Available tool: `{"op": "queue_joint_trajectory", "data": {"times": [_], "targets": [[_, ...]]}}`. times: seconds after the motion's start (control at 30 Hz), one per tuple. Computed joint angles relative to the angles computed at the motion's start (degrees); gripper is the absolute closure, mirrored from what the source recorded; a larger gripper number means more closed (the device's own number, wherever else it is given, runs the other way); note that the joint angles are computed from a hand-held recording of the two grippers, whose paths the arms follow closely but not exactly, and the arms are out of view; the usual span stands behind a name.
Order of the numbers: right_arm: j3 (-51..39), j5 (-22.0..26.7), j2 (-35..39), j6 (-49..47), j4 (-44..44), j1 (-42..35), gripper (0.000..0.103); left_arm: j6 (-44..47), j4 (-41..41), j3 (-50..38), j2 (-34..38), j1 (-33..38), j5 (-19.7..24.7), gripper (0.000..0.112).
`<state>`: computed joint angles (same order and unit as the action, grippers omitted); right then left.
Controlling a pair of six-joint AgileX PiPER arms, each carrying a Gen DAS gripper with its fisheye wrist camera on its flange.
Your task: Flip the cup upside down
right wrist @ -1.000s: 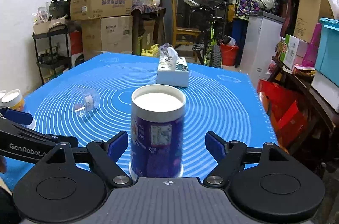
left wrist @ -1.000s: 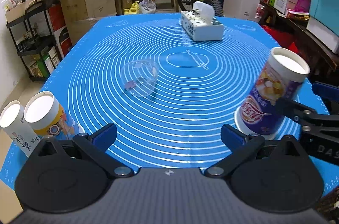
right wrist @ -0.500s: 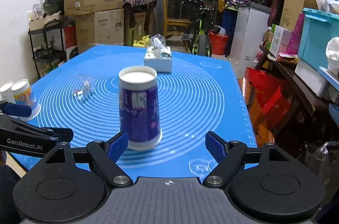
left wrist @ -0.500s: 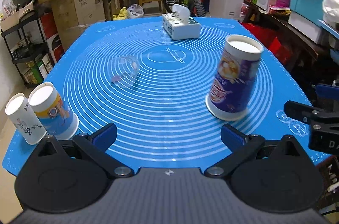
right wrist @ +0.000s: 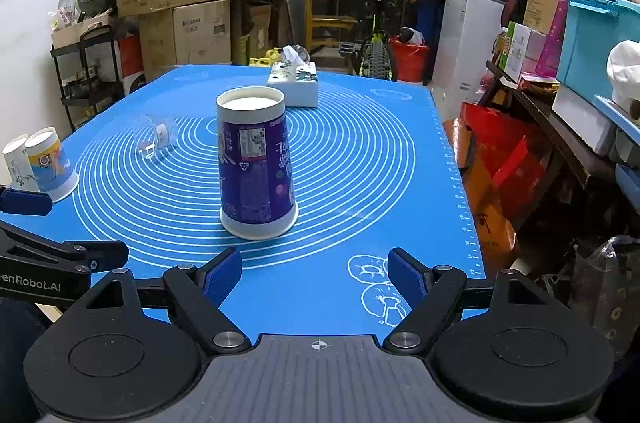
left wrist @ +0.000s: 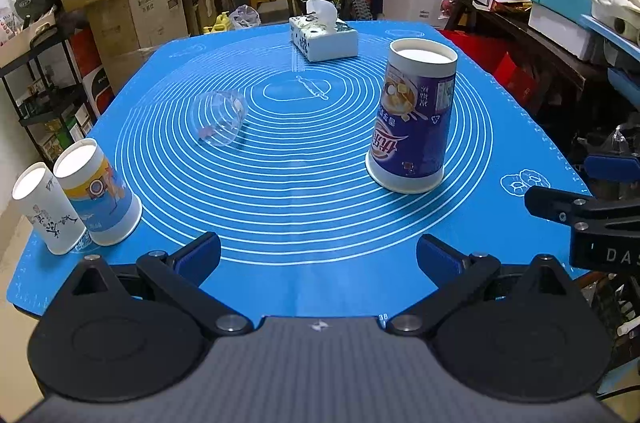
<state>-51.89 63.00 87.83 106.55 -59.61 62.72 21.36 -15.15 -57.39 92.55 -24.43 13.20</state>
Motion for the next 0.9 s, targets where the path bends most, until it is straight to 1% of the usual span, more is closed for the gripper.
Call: {"op": "queue_joint_trajectory", "data": {"times": [0.13, 0.2, 0.9], "targets": [[0.3, -0.13, -0.26, -0.44, 0.42, 0.07, 0.02, -2.3, 2.41, 0.17, -0.12, -0.32, -0.16, 0.01], [0.4, -0.08, -0.36, -0.58, 0.6, 0.1, 0.02, -1.39, 1.5, 0.21, -0.17, -0.22, 0.01, 0.01], [0.69, -1.79, -0.12, -1.45, 1.58, -0.82, 0.02, -0.93, 1.87, -0.09, 0.59, -0.64, 0.67, 0.01]]}}
